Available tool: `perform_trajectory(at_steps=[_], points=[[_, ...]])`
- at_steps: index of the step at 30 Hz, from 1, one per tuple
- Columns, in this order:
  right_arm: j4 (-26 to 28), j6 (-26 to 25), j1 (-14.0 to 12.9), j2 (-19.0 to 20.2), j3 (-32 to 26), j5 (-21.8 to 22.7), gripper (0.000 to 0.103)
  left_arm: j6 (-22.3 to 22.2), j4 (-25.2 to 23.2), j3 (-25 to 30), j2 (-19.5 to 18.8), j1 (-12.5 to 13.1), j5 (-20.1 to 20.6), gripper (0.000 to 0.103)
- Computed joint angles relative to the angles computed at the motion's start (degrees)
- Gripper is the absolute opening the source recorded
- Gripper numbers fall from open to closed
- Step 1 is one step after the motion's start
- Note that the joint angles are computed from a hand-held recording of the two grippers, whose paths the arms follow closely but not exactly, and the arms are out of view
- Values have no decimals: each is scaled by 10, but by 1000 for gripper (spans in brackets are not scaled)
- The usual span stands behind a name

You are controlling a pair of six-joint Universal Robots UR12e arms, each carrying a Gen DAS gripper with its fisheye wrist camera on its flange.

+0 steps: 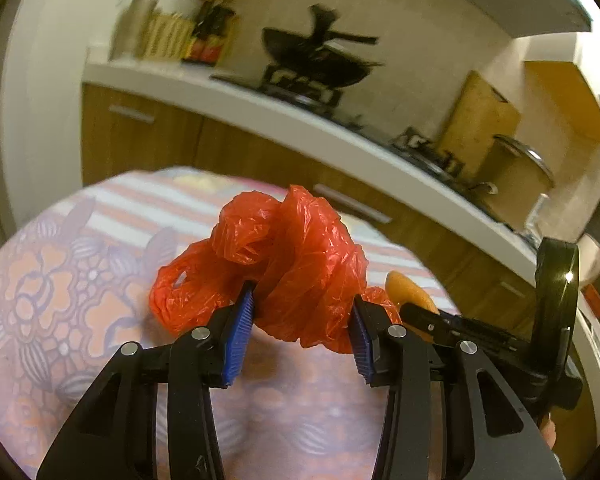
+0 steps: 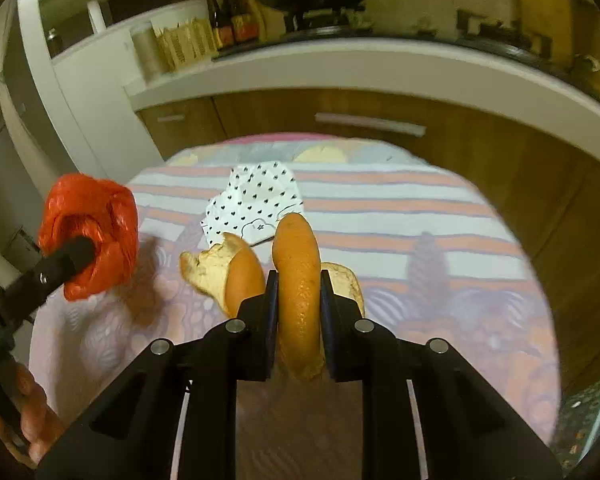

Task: Collect trash
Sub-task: 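Grasp the red plastic bag with the left tool while the right tool grasps an orange peel, then carry the bag and peel over the blue basket and open both tools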

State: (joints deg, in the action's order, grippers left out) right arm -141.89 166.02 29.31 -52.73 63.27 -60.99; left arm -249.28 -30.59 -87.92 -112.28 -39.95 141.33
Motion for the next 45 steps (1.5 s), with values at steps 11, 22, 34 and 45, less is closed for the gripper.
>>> perform_trajectory(at_steps=[11,22,34,45], points=[[-101,37,-42,-68,100,-3,16,117,43,98,-58,-21,-14,41],[-177,83,-97,-126,190,-57,16,236,45,241,-145,-31,-78,42],[-211,156,-164,-153,246,-115,16,318,-29,441,-260,-29,-175,42],[-178,216,-212,-149,265,-137,16,361,-193,739,-425,-24,-286,42]])
